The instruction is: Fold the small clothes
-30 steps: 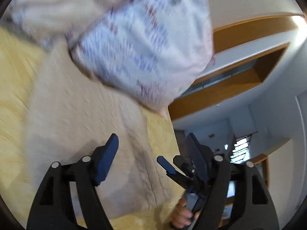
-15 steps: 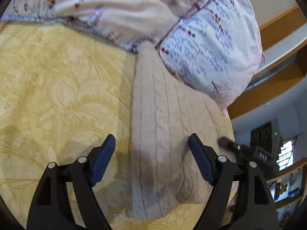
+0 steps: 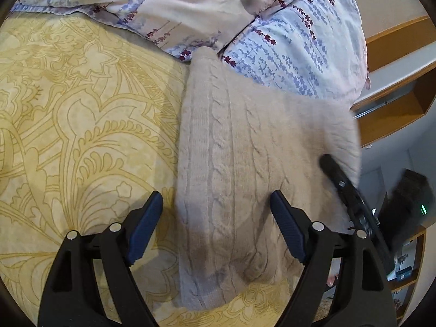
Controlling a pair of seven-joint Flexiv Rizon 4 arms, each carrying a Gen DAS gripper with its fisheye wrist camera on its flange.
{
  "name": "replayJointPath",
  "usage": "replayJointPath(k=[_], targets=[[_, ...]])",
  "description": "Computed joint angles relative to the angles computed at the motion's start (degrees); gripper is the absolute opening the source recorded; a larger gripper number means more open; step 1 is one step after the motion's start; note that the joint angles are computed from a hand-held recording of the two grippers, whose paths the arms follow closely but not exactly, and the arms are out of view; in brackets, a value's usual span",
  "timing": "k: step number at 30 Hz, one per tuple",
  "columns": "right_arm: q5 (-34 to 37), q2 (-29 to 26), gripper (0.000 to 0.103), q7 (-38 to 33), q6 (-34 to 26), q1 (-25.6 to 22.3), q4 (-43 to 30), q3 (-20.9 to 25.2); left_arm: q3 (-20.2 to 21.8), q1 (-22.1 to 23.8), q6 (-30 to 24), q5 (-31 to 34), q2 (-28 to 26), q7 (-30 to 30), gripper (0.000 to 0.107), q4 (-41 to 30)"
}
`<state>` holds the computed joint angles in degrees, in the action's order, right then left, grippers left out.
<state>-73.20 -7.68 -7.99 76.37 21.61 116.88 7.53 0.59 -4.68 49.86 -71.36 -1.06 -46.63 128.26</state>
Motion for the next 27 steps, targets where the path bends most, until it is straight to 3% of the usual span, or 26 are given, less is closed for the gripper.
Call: replayJointPath(k=[6,11,15,17,20,22,24,27], targets=[[-2.33,3.00,0.016,1.31,-5.41,-1.57,1.87,0.37,-0.01,-0.57,-0.76,-0.07,1.29,1.22,0.081,0.62],[1.58,5.05,0.016,0.78,-5.13,-4.37,5.11,0.85,-0.33,-1.50,-1.64,0.32,1.54,2.07,0.081,0.60],[4.72,5.30,0.016,1.21,-1.54,-6.19,6.81,0.63,-0.71,-2.19,-2.04,0.74,1.27,2.46,0.081,0.45],[9.05,4.34,0.017,-0.23,-0.71,-6.62,7.33,0.65,-0.85,-2.41,-2.49,0.71,0.95,2.31,0.080,0.30],[23.55,2.11,0.019,-6.88,-1.64,-6.20,8.04,1.84,-0.76,-2.42,-4.05,1.65,0.85,1.55,0.079,0.50],[24.35,2.80,0.031,-2.67,2.69,-6.32,10.74,0.08,-0.58,-2.37,-5.03,1.55,1.20,1.70,0.079,0.91],[23.26,6.00,0.066,2.91,3.70,-7.12,13.53,-0.55,-0.46,-2.40,-5.31,1.42,1.60,2.11,0.079,1.32],[14.31,9.47,0.072,14.04,15.16,-12.44,19.05,-1.48,-0.25,-2.45,-5.80,0.81,2.14,2.27,0.079,1.96]])
